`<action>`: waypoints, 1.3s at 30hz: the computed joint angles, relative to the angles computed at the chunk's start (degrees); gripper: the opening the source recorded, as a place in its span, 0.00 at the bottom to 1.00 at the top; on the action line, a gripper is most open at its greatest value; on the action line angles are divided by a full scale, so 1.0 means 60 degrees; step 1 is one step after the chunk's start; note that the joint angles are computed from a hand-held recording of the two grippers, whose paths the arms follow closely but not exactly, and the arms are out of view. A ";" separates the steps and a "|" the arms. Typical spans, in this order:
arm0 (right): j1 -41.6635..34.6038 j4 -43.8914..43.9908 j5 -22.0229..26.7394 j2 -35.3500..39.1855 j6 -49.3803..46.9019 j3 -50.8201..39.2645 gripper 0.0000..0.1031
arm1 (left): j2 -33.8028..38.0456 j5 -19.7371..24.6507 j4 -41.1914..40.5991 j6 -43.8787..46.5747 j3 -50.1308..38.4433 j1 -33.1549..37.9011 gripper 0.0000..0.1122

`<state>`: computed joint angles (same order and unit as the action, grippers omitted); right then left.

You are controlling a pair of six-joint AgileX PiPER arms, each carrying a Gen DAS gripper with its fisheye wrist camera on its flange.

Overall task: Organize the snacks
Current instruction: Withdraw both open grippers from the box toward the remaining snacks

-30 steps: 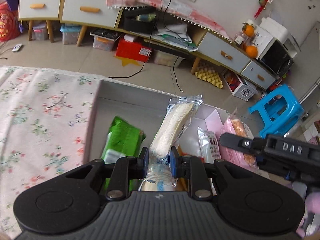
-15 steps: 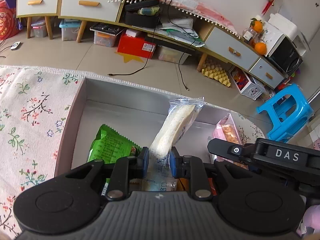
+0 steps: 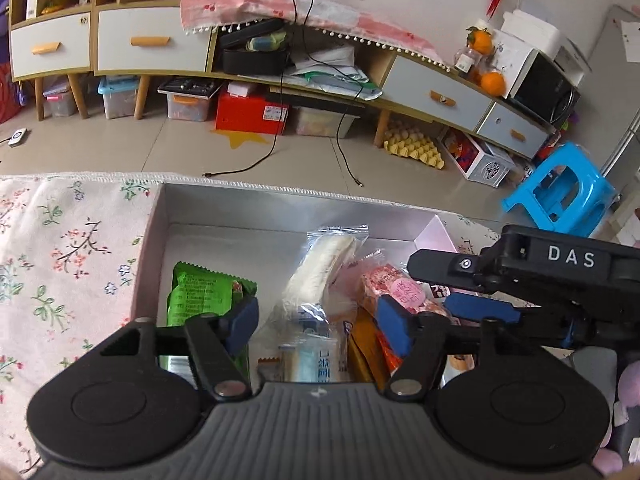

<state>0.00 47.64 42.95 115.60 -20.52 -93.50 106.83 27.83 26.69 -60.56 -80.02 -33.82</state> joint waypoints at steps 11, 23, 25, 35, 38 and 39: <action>-0.0221 -0.0086 0.0047 -0.1821 -0.0759 0.1645 0.81 | -0.1263 0.0769 0.0795 -0.0856 0.0835 -0.0716 0.77; -0.0216 -0.0466 0.0709 -0.3817 -0.1341 0.3578 0.85 | -0.2692 0.2132 0.1370 -0.1765 0.2108 -0.1717 0.90; -0.0172 -0.0602 0.0793 -0.4125 -0.1462 0.3951 0.85 | -0.2851 0.2341 0.1319 -0.1811 0.2295 -0.1820 0.90; -0.0124 -0.0128 -0.0024 -0.5440 -0.3585 0.6051 0.87 | -0.3966 0.2627 0.2871 -0.3902 0.4159 -0.2677 0.91; -0.0140 0.0053 -0.0732 -0.5737 -0.4358 0.6733 0.89 | -0.4156 0.2690 0.3421 -0.4388 0.4671 -0.2924 0.91; -0.0180 0.0200 -0.0991 -0.5802 -0.4788 0.6979 0.89 | -0.4206 0.2682 0.3493 -0.4482 0.4847 -0.2960 0.91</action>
<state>-1.08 48.84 37.00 80.79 -49.25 -51.63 81.59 43.92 47.65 -87.45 -50.93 -51.58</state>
